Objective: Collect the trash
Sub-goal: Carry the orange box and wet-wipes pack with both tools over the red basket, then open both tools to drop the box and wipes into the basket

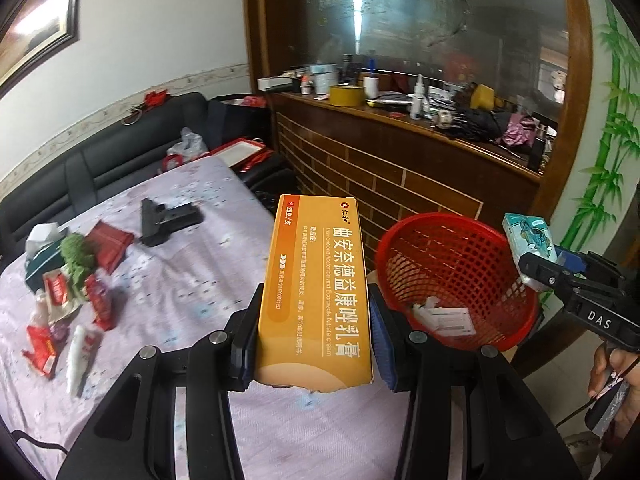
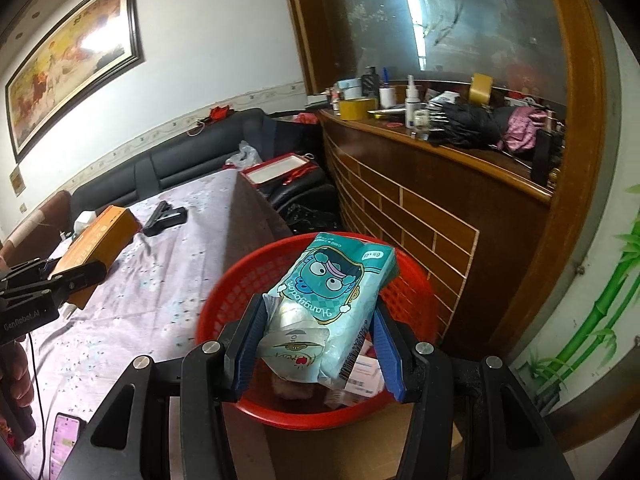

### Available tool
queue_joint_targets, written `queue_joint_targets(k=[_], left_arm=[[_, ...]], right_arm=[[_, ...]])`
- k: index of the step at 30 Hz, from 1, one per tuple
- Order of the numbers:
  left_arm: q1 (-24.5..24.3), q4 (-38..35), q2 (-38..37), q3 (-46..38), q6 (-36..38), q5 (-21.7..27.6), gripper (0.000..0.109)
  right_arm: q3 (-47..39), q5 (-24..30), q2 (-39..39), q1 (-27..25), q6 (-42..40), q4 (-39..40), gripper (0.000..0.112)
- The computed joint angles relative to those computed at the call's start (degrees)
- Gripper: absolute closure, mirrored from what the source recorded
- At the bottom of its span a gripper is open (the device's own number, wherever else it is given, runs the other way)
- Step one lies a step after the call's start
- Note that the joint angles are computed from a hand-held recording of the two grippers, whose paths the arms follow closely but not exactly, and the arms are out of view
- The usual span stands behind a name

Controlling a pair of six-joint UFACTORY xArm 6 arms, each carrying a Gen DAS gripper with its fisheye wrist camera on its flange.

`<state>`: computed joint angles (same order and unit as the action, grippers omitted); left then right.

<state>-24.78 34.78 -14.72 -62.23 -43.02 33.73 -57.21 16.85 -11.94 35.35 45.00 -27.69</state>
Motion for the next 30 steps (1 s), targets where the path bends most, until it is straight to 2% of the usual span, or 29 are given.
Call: queue_joint_targets(k=[17,30], left_arm=[[-3.4,-9.9,13.8,-11.3,9.9,-1.6,0.064],[-3.9,-14.0,20.4,-17.6,12.2,-1.0,0.064]], right_arm=[[1.8,-0.8,-0.2,-2.8,-5.9,6.5,0.057],[1.0,-1.1,1.2,-3.0,-8.2,9.2,0.054]])
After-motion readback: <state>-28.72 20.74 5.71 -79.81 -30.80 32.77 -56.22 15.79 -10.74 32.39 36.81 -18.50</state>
